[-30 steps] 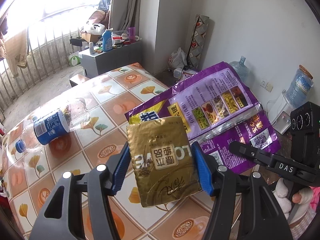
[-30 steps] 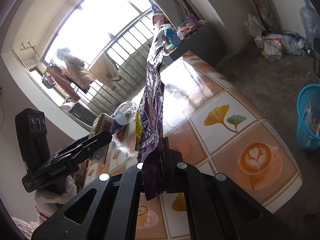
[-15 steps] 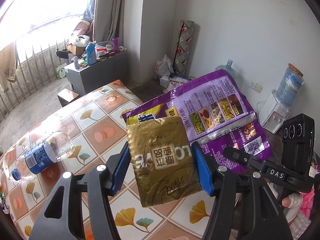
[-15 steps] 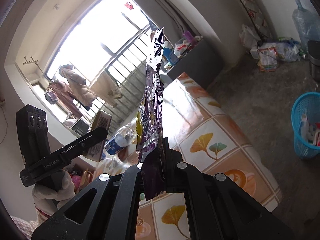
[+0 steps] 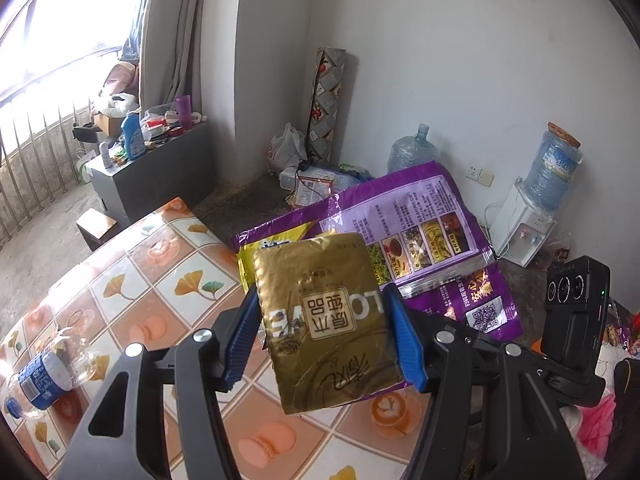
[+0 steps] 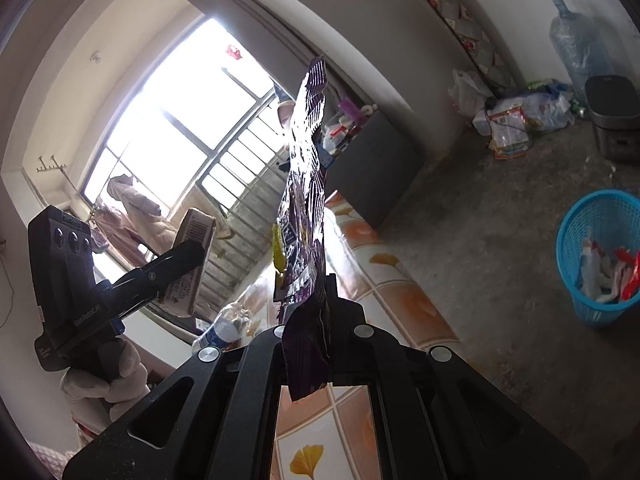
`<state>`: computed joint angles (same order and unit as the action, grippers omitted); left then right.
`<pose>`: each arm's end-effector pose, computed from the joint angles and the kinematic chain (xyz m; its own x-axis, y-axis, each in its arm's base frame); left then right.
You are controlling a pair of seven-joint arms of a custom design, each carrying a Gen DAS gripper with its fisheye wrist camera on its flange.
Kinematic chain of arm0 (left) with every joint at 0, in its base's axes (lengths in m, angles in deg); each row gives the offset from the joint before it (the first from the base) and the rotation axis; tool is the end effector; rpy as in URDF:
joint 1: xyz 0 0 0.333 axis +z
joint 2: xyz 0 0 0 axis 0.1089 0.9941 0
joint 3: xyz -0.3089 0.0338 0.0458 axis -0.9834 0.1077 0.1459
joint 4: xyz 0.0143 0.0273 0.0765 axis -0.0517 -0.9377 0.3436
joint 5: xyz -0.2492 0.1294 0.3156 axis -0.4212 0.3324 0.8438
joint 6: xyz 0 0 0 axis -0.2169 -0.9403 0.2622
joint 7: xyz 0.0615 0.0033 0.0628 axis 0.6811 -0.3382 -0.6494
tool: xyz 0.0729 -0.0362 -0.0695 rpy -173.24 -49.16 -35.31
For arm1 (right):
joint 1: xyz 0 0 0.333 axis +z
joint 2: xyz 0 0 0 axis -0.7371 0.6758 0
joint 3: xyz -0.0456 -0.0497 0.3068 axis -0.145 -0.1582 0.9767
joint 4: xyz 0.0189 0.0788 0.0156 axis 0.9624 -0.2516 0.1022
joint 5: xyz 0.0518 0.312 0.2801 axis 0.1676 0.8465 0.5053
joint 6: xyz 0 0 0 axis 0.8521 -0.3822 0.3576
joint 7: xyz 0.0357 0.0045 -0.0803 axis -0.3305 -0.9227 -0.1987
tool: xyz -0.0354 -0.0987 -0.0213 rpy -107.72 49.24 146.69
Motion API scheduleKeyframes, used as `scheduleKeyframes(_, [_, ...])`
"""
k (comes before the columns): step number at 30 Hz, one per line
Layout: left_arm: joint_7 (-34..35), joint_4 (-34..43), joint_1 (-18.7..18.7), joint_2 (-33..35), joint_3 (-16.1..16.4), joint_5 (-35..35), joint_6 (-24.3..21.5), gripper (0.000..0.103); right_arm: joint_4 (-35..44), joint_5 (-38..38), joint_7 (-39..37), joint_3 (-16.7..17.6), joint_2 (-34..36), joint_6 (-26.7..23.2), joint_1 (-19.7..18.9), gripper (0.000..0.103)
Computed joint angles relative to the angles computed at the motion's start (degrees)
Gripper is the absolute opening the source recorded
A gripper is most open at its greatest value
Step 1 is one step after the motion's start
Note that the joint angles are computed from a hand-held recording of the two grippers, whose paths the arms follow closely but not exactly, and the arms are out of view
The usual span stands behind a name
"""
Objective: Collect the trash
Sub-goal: 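Lift and carry the gold packet and purple bag over the blue wastebasket, then open both grippers to drop the packet and bag into the wastebasket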
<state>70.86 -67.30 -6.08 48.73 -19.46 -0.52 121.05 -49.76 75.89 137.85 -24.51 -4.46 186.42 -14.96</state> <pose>0.4421 -0.0879 0.7273 -0.2757 -0.9550 0.1091 -0.6285 0.0932 -0.7722 0.4610 0.2834 0.6447 0.3309 -0.6402 -0.6933 -0.7122 0.3125 -0.6285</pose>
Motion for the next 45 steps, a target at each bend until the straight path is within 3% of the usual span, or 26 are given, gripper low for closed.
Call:
scheduleKeyframes(7, [4.18, 8.73, -3.29, 9.47, -0.67, -4.79, 1.17, 0.059, -4.17, 1.04, 3.86, -2.62, -2.95, 7.16, -2.97, 0.0])
scheduleKeyframes(13, [8.1, 18.03, -3.83, 19.54, -2.84, -12.37, -2.64, 0.059, -8.73, -2.22, 12.71, -3.77, -4.38, 10.96, -6.49, 0.0])
scheduleKeyframes(20, [8.64, 32.02, -1.81, 34.73, -8.86, -16.67, -10.07, 0.059, -12.11, -10.6, 25.43, -2.52, -3.13, 11.09, -12.2, 0.0])
scheduleKeyframes(25, [5.54, 45.0, -1.17, 47.66, -13.97, -13.45, -15.43, 0.06, -11.96, -11.91, 29.46, -5.0, 0.43, 9.86, -12.15, 0.0])
scheduleKeyframes(27, [3.72, 49.73, -1.4, 52.65, -15.61, -11.66, -16.41, 0.061, -11.76, -13.27, 31.86, -4.36, 2.21, 9.4, -13.67, 0.0])
scheduleKeyframes(28, [2.36, 52.21, -1.83, 55.31, -16.17, -10.19, -16.55, 0.062, -11.58, -14.7, 33.4, -3.84, 3.29, 8.96, -14.83, 0.003])
scheduleKeyframes(30, [-0.62, 55.24, -2.52, 59.34, -16.89, -7.73, -15.47, 0.08, -10.38, -17.32, 37.1, -3.59, 6.4, 5.34, -17.04, 0.008])
scheduleKeyframes(32, [-4.36, 57.64, -3.53, 62.43, -16.83, -4.42, -14.96, 0.082, -9.27, -26.34, 45.94, -1.67, 9.8, 1.47, -21.29, 0.038])
scheduleKeyframes(33, [-5.46, 58.53, -3.37, 63.46, -17.18, -3.89, -15.25, 0.082, -9.16, -30.3, 49.04, -1.37, 10.89, -0.57, -22.44, 0.059])
scheduleKeyframes(35, [-6.5, 57.25, -2.36, 63.1, -18.06, -3.97, -14.83, 0.082, -9.37, -38.18, 56.1, -1.08, 11.69, -4.92, -24.13, 0.058])
scheduleKeyframes(38, [-3.11, 52.13, 0.37, 59.62, -19.46, -5.82, -12.64, 0.082, -12.63, -42.92, 61.41, -0.79, 9.41, -3.86, -24.66, 0.057])
scheduleKeyframes(45, [1.46, 40.96, 4.27, 50.01, -19.19, -10.41, -5.04, 0.082, -14.34, -55.3, 71.03, 2.34, 3.49, -3.91, -28.2, 0.057])
